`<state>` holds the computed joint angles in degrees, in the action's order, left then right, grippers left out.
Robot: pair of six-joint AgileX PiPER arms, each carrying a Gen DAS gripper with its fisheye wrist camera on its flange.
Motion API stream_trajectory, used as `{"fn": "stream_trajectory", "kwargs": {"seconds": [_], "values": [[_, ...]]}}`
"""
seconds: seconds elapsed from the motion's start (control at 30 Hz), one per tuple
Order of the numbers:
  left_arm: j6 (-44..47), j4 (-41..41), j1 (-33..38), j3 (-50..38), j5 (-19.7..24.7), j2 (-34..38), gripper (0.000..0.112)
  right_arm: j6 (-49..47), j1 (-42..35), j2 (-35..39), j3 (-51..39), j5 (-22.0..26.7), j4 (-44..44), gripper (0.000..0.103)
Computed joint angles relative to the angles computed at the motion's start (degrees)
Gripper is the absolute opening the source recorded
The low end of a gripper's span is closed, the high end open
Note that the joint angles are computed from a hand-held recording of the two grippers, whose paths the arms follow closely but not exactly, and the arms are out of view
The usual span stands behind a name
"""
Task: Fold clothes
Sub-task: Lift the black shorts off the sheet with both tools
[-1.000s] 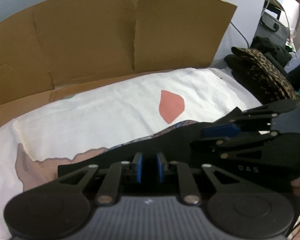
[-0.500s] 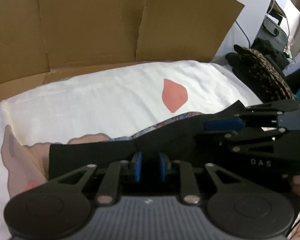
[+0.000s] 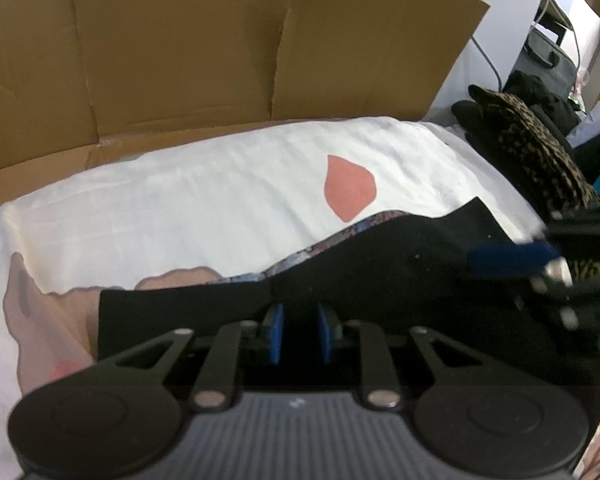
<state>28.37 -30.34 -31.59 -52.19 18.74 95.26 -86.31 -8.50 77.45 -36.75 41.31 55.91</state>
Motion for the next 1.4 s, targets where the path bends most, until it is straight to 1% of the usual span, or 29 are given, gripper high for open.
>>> {"fn": "stream_trajectory", "kwargs": {"seconds": [0.1, 0.17, 0.33, 0.4, 0.53, 0.6, 0.63, 0.67, 0.73, 0.8, 0.83, 0.9, 0.93, 1.03, 1.1, 1.13, 1.23, 1.4], "values": [[0.5, -0.3, -0.2, 0.8, -1.0, -0.4, 0.022, -2.8, -1.6, -3.0, 3.2, 0.0, -0.9, 0.032], [-0.3, 0.5, -0.5, 1.0, -1.4, -0.5, 0.022, -4.4, -2.0, -3.6, 4.5, -0.7, -1.1, 0.032], [-9.1, 6.9, -1.5, 0.5, -0.6, -2.1, 0.022, -6.4, -1.4, -2.7, 6.3, -3.2, -0.6, 0.036], [-11.9, 8.4, -2.0, 1.4, -0.7, -4.1, 0.027, -6.5, -0.7, -1.4, 6.4, -4.3, 0.1, 0.036], [-6.1, 3.0, -3.9, 4.7, -1.9, -9.2, 0.027, -6.9, -0.6, 0.0, 6.0, -4.4, 1.3, 0.038], [-1.1, -1.6, -5.1, 6.2, -2.2, -11.1, 0.027, -5.9, -0.7, 0.1, 5.4, -4.0, 0.7, 0.039], [1.0, -3.5, -5.8, 6.5, -1.8, -11.4, 0.027, -5.3, -1.1, -0.2, 5.3, -3.6, 0.6, 0.039], [1.2, -3.5, -6.4, 6.2, -1.1, -11.0, 0.027, -5.0, -1.8, -0.7, 5.2, -3.0, 0.8, 0.039], [-0.2, -2.1, -7.0, 6.0, -1.3, -10.1, 0.027, -5.7, -3.9, -2.3, 5.5, -0.8, 1.9, 0.038], [-1.4, -0.9, -7.4, 6.1, -2.1, -9.2, 0.027, -5.0, -4.9, -4.4, 5.8, 0.1, 1.0, 0.038], [-2.3, 0.2, -7.6, 6.0, -2.3, -8.8, 0.027, -5.1, -5.8, -5.4, 6.0, 1.4, 0.6, 0.038], [-5.9, 4.6, -8.0, 5.5, -2.9, -7.8, 0.027, -5.6, -7.5, -7.3, 6.5, 4.0, -0.1, 0.038], [-5.4, 4.1, -7.7, 5.2, -2.9, -7.1, 0.028, -5.9, -8.0, -7.9, 6.9, 4.7, -0.5, 0.038], [-0.1, -0.8, -6.8, 5.1, -3.2, -5.4, 0.029, -5.9, -7.6, -8.4, 8.7, 4.2, -2.5, 0.038], [0.2, 0.3, -7.4, 5.5, -4.2, -5.3, 0.029, -8.1, -8.5, -8.3, 10.3, 3.5, -2.9, 0.038], [-0.6, 1.6, -7.8, 5.8, -4.7, -5.4, 0.029, -9.8, -10.3, -8.3, 10.6, 4.4, -3.5, 0.038], [-1.8, 3.8, -8.4, 6.2, -5.4, -5.4, 0.029, -16.0, -19.0, -7.9, 10.4, 10.3, -6.3, 0.038], [2.4, -0.4, -7.1, 5.5, -3.7, -5.1, 0.030, -23.0, -31.6, -6.3, 8.8, 18.0, -11.2, 0.037]]}}
